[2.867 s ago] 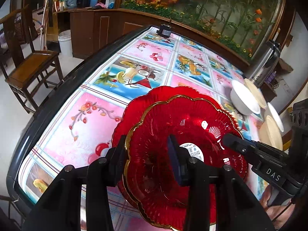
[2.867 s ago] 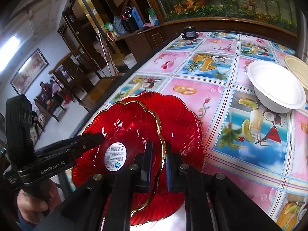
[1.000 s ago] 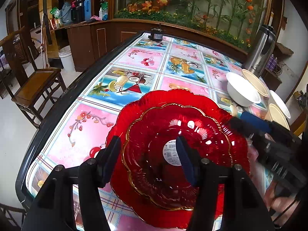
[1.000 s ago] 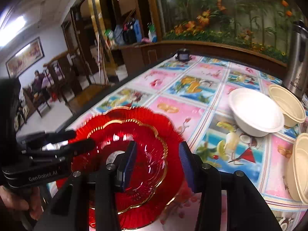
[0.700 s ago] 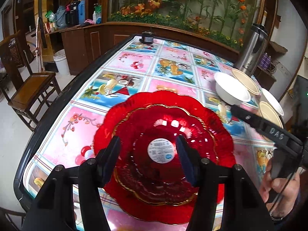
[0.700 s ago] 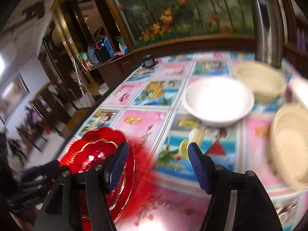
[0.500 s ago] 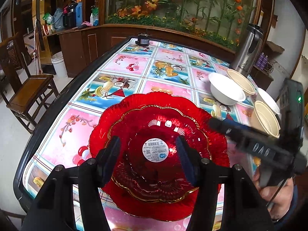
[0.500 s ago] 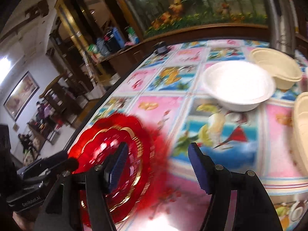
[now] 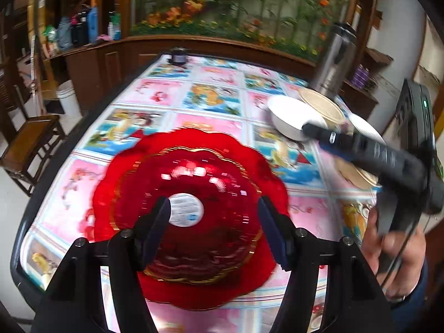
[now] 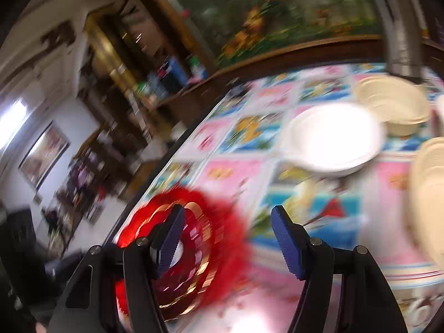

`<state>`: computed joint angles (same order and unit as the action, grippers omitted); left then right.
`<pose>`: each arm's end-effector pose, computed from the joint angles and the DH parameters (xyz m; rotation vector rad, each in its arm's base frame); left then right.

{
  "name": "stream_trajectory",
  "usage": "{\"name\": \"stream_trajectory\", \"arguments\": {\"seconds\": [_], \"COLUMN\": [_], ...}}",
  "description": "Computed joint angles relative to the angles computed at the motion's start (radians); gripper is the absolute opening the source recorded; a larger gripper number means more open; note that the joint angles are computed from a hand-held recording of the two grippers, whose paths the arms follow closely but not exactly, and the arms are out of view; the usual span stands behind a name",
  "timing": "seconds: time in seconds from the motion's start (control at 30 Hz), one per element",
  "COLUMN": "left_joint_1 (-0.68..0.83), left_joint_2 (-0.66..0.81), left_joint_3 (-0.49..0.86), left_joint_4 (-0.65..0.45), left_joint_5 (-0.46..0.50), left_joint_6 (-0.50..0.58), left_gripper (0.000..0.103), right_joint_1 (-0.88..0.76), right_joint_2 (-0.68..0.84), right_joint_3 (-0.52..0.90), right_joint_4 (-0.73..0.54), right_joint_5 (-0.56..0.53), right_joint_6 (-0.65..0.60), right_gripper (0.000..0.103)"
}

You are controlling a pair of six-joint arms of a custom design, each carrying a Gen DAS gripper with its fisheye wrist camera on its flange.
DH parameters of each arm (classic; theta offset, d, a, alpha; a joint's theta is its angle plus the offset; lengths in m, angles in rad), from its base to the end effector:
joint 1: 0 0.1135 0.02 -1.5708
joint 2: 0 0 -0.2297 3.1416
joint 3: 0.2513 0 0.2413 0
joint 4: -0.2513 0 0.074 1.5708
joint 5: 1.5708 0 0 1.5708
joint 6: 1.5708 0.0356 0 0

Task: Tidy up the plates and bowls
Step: 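Move the right gripper to the white plate and grasp its rim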

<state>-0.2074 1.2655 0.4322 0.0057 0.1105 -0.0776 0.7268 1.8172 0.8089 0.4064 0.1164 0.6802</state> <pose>0.2209 -0.0505 0.1194 0.2080 2.3996 -0.2651 0.2580 0.2239 0.1086 0.0166 2.2486 0.6653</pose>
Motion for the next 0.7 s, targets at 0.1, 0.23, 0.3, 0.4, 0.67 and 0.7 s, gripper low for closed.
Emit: {"name": "stream_trajectory", "arguments": {"seconds": [0.1,0.23,0.3,0.4,0.67,0.7], "left_joint_1": [-0.031,-0.056,-0.076,-0.113,-0.151,-0.151], "left_joint_2": [0.060,0.171,0.237,0.378,0.864,0.896], "left_joint_3": [0.090,0.303,0.412,0.604,1.155,1.192], "left_joint_4": [-0.059,-0.196,-0.244,-0.304,-0.448,-0.458], "left_joint_5": [0.061,0.144,0.164,0.141,0.098,0.092], "left_joint_6": [-0.019,-0.055,-0.063,-0.101,-0.184,-0.191], "left_gripper": [0.064,0.064,0.064,0.064,0.064,0.064], "right_joint_1": [-0.067,-0.174,-0.232,-0.337,-0.453,-0.457], "right_joint_2": [-0.060,-0.125,-0.139,-0.089,0.047,0.046], "right_joint_3": [-0.049,-0.056,-0.029,0.063,0.121,0.113], "right_joint_4": [-0.021,-0.103,-0.160,-0.240,-0.209,-0.202], "right_joint_5": [0.043,0.075,0.077,-0.016,-0.199,-0.207], "right_joint_6": [0.039,0.062,0.065,0.052,0.045,0.041], "right_gripper": [0.067,0.066,0.066,0.054,0.044,0.044]}}
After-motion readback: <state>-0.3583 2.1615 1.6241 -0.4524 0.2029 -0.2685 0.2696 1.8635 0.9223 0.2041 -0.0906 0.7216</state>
